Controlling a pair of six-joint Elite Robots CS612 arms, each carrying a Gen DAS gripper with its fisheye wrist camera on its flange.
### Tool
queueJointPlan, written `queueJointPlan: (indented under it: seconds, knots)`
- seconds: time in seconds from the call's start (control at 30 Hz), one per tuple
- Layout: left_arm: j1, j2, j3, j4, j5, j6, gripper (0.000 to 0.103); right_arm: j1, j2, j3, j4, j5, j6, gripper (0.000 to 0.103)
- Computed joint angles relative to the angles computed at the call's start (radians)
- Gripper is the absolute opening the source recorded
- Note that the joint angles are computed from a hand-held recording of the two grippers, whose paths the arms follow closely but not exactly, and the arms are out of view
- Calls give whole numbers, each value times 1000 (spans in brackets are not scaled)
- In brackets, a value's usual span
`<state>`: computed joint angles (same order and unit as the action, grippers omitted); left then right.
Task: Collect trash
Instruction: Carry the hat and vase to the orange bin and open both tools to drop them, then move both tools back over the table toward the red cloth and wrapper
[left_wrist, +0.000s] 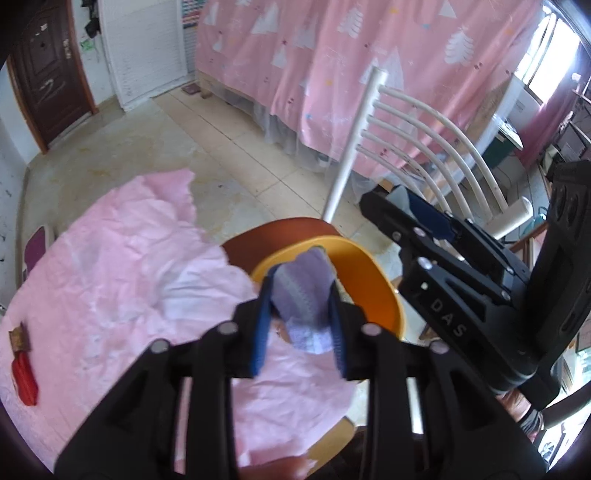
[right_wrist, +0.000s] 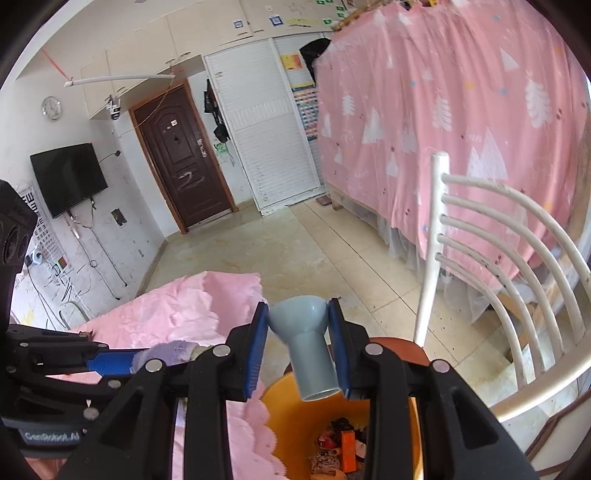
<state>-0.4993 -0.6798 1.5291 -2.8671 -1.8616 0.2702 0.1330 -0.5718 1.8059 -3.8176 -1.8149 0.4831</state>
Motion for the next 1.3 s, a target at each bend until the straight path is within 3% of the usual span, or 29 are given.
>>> queueJointPlan:
  seconds: [0.1,0.23,0.4,0.7,1.03,1.13,1.2,1.3]
  knots:
    - [-8,1,3,-1,7,6,44,-7,5,9,-9,3,10,22]
    - [-15,7,-2,2,28,-5,44,-8,7,10,-9,0,24,22]
    - [2,9,-6,0,39,-39,45,-2,7,3,12,-3,27,22]
    - [62,-2,13,-77,33,-126,50,7,0,-14,70,-2,46,23]
    - [148,1,6,-130,44,-226,58,66,10,-162,217,56,-50,24]
    - [174,3,4,-143,58,-251,59,89,24,-227,276,71,-87,31]
    - [187,4,6,-157,83,-263,59,103,34,-273,316,98,-107,43]
    - [207,6,10,-173,118,-282,59,123,50,-337,372,119,-132,49]
